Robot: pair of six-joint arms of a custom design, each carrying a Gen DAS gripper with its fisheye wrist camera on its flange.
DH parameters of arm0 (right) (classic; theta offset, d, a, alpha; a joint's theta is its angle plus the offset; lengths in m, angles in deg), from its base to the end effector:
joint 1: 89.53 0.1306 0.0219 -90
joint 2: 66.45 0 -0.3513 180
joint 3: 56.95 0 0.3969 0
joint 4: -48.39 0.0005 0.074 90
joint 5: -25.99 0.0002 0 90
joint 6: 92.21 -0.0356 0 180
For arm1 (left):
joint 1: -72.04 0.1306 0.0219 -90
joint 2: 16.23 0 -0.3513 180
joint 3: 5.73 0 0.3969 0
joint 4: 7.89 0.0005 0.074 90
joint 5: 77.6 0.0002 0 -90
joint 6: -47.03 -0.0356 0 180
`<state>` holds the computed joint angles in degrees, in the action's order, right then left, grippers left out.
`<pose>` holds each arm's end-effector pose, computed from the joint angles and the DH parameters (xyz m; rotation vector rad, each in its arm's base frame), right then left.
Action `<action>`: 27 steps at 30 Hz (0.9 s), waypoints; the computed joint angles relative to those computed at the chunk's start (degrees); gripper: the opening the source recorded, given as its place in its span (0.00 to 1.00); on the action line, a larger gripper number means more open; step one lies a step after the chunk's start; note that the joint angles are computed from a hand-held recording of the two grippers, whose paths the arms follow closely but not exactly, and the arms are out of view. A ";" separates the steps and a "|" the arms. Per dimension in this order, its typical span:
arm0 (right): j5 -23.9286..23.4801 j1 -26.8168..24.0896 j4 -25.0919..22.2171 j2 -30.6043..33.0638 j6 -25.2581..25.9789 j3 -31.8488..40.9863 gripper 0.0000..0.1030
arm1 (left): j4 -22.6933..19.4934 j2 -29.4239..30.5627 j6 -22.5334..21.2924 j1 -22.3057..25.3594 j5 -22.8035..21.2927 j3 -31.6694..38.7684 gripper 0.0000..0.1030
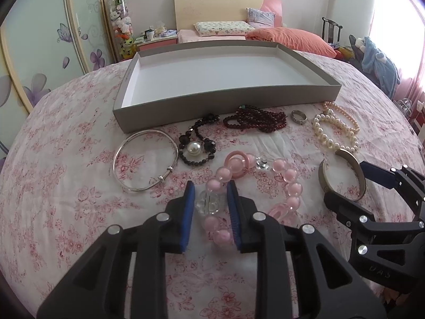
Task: Organize jewelry
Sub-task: 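Close left tool on pink crystal bracelet while right tool grasps silver cuff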
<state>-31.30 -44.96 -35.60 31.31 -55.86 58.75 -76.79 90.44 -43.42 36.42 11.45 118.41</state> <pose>0.3622 0.3291 0.5059 0.3452 2.4251 -0.0777 0.4629 -0.3316 0.5005 0.7623 2.3644 -0.2430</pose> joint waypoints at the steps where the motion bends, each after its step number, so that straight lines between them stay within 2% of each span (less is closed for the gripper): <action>1: -0.04 -0.04 0.23 -0.12 0.03 -0.21 0.65 | 0.04 -0.07 -0.04 -0.05 0.09 -0.08 0.22; 3: -0.01 -0.07 0.49 -0.37 0.03 -0.60 0.65 | 0.18 -0.32 -0.38 0.01 0.89 -0.39 0.19; 12: 0.15 0.22 4.42 -3.22 -1.01 -4.05 0.65 | 1.75 -2.99 0.08 1.51 5.65 -3.67 0.18; 27: 5.82 2.21 10.38 -5.91 2.01 -4.61 0.65 | 10.91 -10.20 4.23 3.61 12.95 -8.59 0.18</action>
